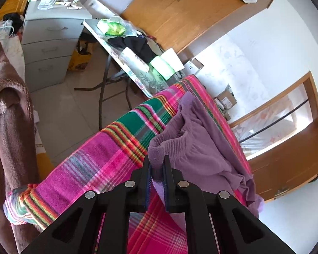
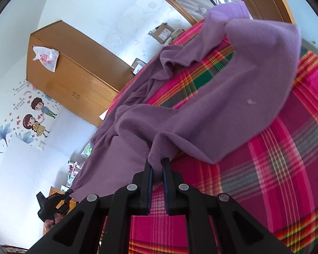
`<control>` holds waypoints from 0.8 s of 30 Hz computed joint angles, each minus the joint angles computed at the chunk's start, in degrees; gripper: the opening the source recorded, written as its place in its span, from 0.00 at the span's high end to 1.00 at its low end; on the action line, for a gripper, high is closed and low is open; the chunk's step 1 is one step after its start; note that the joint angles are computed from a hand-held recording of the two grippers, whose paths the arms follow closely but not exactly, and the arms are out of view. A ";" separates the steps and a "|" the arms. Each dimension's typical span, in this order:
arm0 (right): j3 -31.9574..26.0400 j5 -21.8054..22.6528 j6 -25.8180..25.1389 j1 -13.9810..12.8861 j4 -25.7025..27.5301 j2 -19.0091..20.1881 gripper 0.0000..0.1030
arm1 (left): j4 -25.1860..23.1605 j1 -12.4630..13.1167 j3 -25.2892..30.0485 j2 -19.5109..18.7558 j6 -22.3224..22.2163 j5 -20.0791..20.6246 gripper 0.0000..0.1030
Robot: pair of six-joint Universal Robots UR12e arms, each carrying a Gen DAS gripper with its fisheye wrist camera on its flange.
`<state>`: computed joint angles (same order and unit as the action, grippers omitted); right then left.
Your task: Fold clothes
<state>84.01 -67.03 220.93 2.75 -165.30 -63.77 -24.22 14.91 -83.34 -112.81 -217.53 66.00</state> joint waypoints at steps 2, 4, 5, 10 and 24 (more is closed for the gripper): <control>0.26 -0.09 0.11 0.01 0.27 -0.16 0.92 | -0.16 0.04 -0.63 0.37 0.09 -0.18 0.90; 0.34 -0.16 0.18 0.06 0.74 -0.24 0.92 | -0.32 0.13 -1.25 0.70 0.07 -0.38 0.90; 0.36 -0.21 0.22 0.08 0.95 -0.28 0.92 | -0.41 0.18 -1.55 0.87 0.06 -0.47 0.90; 0.28 -0.56 0.48 0.22 0.76 -0.34 0.93 | -0.10 0.54 -2.93 1.41 -0.85 -1.31 0.90; 1.12 0.63 0.35 -0.19 0.22 -0.65 0.93 | -0.48 0.82 -3.77 2.16 -0.66 -1.64 0.90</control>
